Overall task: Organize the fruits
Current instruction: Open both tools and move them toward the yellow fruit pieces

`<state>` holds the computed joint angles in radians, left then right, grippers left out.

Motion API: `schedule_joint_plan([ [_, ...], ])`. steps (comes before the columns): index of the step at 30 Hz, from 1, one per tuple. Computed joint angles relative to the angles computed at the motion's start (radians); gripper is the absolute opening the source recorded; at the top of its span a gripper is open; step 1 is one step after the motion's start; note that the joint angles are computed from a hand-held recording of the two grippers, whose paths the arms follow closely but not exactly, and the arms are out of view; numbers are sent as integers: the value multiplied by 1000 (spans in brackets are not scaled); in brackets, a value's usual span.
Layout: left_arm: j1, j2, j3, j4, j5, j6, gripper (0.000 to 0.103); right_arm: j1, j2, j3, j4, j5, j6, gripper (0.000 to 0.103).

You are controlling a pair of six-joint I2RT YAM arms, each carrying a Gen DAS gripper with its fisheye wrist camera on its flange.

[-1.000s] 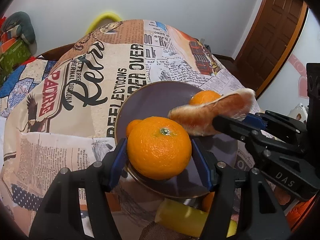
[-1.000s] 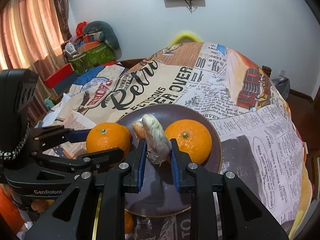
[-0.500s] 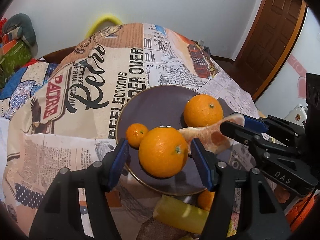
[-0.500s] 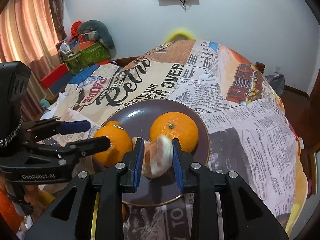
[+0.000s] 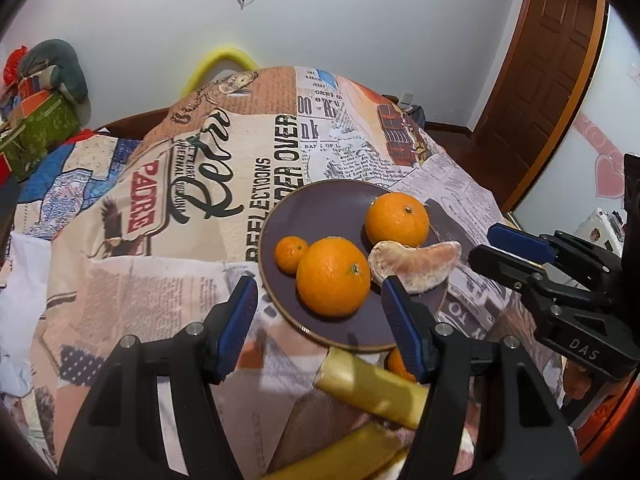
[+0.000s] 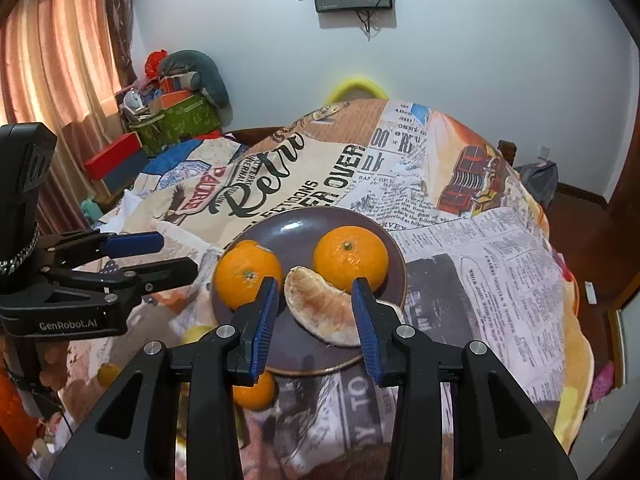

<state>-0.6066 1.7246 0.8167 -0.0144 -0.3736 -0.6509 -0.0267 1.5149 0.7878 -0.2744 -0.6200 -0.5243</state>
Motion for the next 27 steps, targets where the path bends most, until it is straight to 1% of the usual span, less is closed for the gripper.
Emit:
schedule_joint_plan([
  [9, -120, -144, -83, -102, -96, -97, 65, -53, -164, -75, -100, -34, -48, 36],
  [14, -176, -187, -126, -135, -122, -159, 65, -84, -235, -112, -152, -48, -81, 39],
  [16, -192, -193, -140, -142, -126, -180, 65, -95, -256, -127, -168, -50, -94, 40],
  [21, -232, -178, -181, -138, -116, -244, 65, -118, -288, -165, -193, -49, -122, 41],
  [27, -269, -118, -226, -95, -78, -294, 65, -117, -287, -216, -205, -25, -154, 41],
])
